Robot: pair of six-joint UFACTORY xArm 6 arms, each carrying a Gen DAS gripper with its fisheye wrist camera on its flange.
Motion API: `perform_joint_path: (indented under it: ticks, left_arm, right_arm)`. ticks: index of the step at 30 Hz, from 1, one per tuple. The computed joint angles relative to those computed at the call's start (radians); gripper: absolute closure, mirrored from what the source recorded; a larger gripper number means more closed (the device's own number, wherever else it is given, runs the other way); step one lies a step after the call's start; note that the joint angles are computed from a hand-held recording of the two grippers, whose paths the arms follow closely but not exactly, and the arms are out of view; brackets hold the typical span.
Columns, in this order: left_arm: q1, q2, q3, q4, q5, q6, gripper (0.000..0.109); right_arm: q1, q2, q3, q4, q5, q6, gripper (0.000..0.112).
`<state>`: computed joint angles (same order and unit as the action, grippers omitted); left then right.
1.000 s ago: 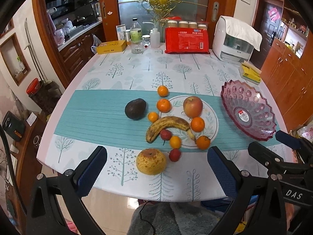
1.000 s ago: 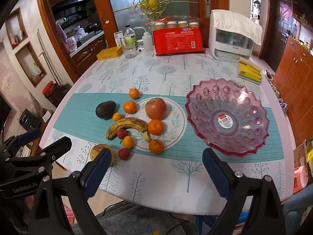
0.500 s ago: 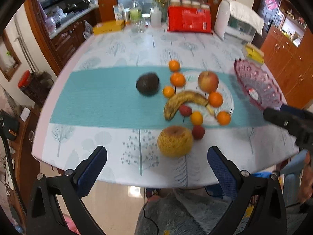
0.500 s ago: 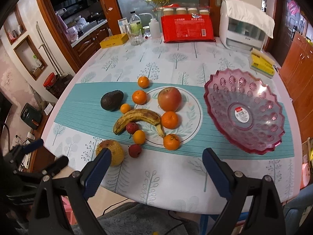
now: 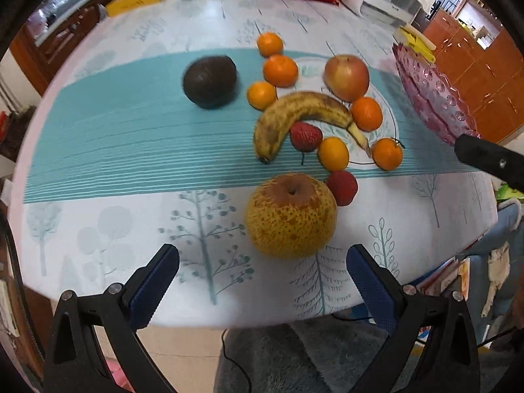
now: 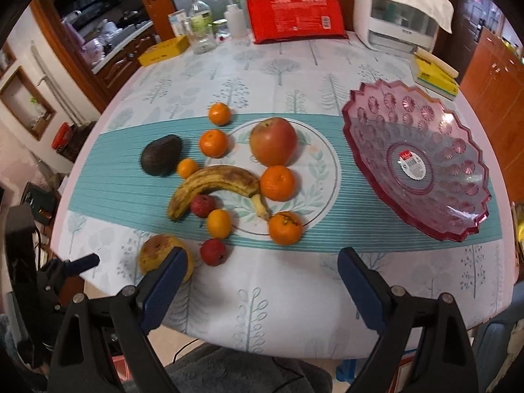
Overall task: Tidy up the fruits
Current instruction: 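Grasp the speckled pear with the left tool while the right tool grasps the red apple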
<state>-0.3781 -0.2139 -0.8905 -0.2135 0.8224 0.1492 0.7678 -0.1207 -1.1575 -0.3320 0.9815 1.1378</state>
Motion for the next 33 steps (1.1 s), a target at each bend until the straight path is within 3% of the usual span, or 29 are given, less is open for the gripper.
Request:
perform_joint_path:
  ticks: [10, 15, 22, 26, 33]
  left_arm:
    - [-0.030, 0.118, -0.021, -0.073, -0.076, 0.034, 0.015]
    - [-0.060, 0.148, -0.010, -0.082, -0.139, 0.042, 0.034]
    - [-0.077, 0.161, 0.001, -0.107, -0.215, 0.043, 0.035]
    - [-0.071, 0.173, -0.011, -0.071, -0.233, -0.015, 0.036]
    - [-0.041, 0.204, -0.049, -0.058, -0.232, -0.075, 0.036]
  right_arm:
    - [-0.074, 0.079, -0.016, -0.016, -0.040, 0.035, 0.019]
    - [-0.113, 0.146, -0.056, -0.036, -0.094, 0.026, 0.019]
    - [-0.185, 0.274, -0.151, -0.046, -0.145, -0.005, 0.019]
    - [-0.224, 0.350, -0.196, 0.020, -0.179, -0.068, 0.019]
    - [-0.233, 0.428, -0.275, -0.006, -0.161, -0.105, 0.019]
